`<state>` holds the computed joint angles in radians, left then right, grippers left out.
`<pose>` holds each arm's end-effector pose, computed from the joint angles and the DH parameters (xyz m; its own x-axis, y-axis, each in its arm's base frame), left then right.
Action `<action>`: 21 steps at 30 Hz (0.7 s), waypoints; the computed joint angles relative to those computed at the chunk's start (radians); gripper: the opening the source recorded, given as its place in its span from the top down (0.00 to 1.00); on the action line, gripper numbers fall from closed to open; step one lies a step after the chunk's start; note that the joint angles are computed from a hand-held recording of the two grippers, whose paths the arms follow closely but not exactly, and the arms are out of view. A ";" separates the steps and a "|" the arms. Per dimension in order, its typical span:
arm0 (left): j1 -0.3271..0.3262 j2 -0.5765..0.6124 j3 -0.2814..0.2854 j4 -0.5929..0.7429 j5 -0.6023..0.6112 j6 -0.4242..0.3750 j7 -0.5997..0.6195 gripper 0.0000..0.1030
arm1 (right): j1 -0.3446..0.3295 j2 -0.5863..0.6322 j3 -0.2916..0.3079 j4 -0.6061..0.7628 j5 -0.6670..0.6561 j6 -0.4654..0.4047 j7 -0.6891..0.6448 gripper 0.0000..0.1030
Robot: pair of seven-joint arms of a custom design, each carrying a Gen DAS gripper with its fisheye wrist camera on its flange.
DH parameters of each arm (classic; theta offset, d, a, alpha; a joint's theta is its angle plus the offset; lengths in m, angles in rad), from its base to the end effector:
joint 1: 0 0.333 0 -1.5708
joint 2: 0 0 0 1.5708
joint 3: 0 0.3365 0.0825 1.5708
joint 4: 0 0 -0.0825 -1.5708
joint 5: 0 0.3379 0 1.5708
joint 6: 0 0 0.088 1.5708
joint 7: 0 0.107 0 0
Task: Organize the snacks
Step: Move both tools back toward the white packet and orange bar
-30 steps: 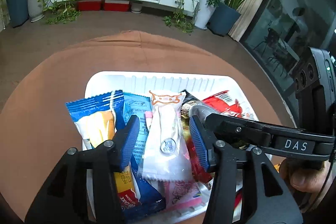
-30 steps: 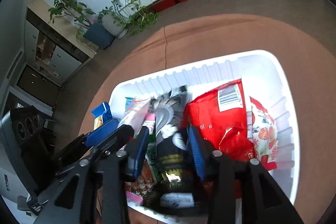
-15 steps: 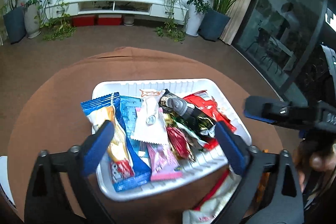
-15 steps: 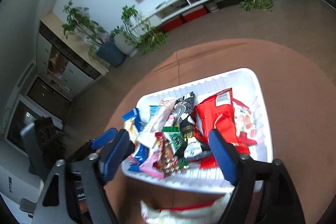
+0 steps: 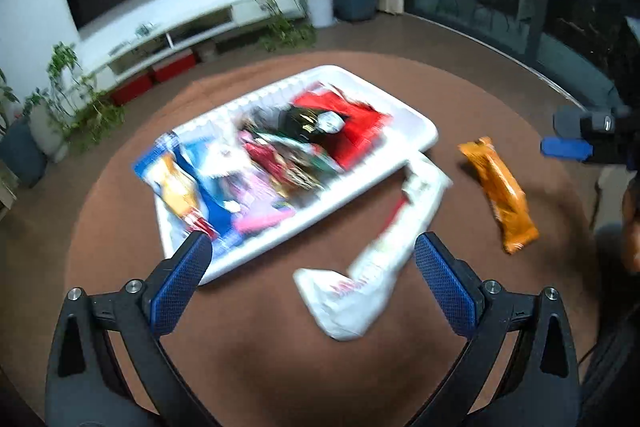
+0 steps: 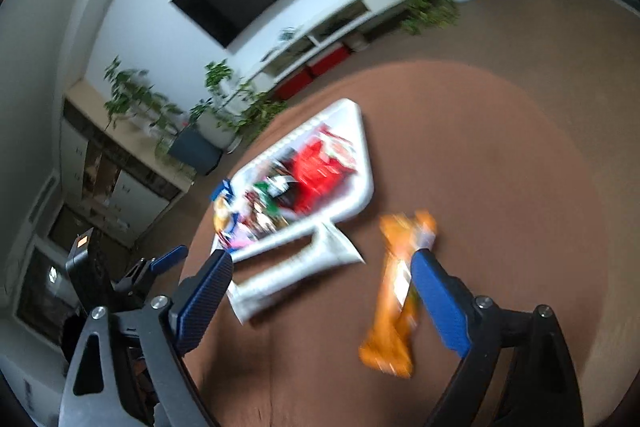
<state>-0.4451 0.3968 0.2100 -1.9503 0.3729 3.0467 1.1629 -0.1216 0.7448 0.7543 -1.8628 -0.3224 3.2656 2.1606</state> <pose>0.6085 -0.1914 0.4071 -0.1986 -0.9766 -0.0826 -0.7267 0.2033 -0.6561 0.5813 0.3308 0.3578 0.2097 -0.7389 -0.6403 -0.8561 0.1777 -0.4853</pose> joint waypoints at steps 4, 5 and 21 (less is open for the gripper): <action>0.031 0.004 -0.063 0.009 -0.042 0.013 0.102 0.00 | -0.005 -0.027 -0.024 -0.074 -0.005 0.041 0.044 0.10; 0.037 0.013 -0.080 0.032 -0.047 -0.026 0.136 0.00 | -0.009 -0.028 -0.023 -0.078 -0.013 0.035 0.052 0.10; 0.151 0.277 -0.278 0.496 -0.208 -0.524 0.536 0.41 | -0.032 0.001 0.017 -0.060 -0.030 -0.031 -0.007 0.16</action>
